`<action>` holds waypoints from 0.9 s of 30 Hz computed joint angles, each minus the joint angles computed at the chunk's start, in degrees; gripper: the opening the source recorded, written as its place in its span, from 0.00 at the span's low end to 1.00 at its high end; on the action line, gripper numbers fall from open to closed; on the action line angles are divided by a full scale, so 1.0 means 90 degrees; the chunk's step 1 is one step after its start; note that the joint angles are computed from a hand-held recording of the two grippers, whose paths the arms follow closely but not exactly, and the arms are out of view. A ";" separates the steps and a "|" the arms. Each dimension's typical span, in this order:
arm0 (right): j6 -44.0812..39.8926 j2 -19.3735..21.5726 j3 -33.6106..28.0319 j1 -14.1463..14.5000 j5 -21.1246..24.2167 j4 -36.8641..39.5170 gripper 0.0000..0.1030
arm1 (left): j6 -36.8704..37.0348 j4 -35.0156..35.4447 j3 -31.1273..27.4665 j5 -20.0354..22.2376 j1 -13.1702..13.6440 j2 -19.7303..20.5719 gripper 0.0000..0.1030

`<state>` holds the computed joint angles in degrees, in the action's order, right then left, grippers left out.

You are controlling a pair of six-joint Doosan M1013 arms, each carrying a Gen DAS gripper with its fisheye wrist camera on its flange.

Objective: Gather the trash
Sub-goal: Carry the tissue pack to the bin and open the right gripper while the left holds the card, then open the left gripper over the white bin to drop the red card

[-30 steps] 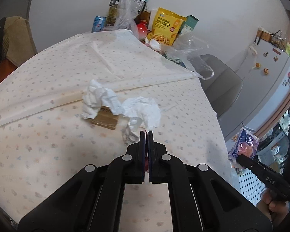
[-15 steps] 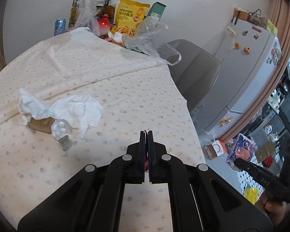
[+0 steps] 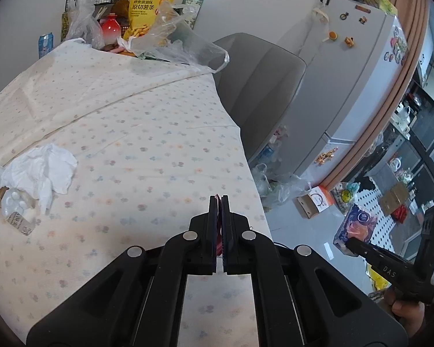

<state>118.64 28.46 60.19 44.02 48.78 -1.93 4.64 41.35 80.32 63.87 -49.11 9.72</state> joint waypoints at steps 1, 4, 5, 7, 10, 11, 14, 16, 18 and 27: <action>0.0030 -0.0017 0.0053 -0.0024 -0.0010 0.0001 0.09 | 0.0077 -0.0055 -0.0056 -0.0015 0.0020 0.0056 0.03; 0.0128 -0.0030 0.0176 -0.0116 -0.0026 0.0049 0.09 | 0.0280 -0.0181 -0.0213 -0.0033 0.0054 0.0203 0.03; 0.0158 -0.0034 0.0213 -0.0142 -0.0032 0.0067 0.11 | 0.0341 -0.0216 -0.0258 -0.0036 0.0063 0.0242 0.03; 0.0224 -0.0043 0.0306 -0.0196 -0.0053 0.0094 0.13 | 0.0465 -0.0281 -0.0365 -0.0036 0.0072 0.0335 0.03; 0.0289 -0.0062 0.0486 -0.0281 -0.0165 0.0210 0.47 | 0.0636 -0.0393 -0.0494 -0.0061 0.0095 0.0442 0.03; 0.0415 -0.0076 0.0537 -0.0282 -0.0186 0.0086 0.51 | 0.0675 -0.0424 -0.0530 -0.0057 0.0099 0.0474 0.03; 0.0518 -0.0133 0.0694 -0.0340 -0.0246 0.0109 0.51 | 0.0810 -0.0512 -0.0637 -0.0032 0.0101 0.0564 0.03; 0.0613 -0.0193 0.0823 -0.0369 -0.0317 0.0065 0.52 | 0.0915 -0.0590 -0.0709 -0.0039 0.0113 0.0629 0.03; 0.0681 -0.0265 0.0955 -0.0394 -0.0410 0.0036 0.54 | 0.1031 -0.0678 -0.0793 -0.0049 0.0115 0.0703 0.03; 0.0861 -0.0544 0.1402 -0.0548 -0.0678 0.0025 0.57 | 0.1580 -0.1021 -0.1291 -0.0162 0.0089 0.1103 0.03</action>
<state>126.39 23.57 72.81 39.09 42.68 -1.70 18.86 32.16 68.71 62.42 -48.31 19.65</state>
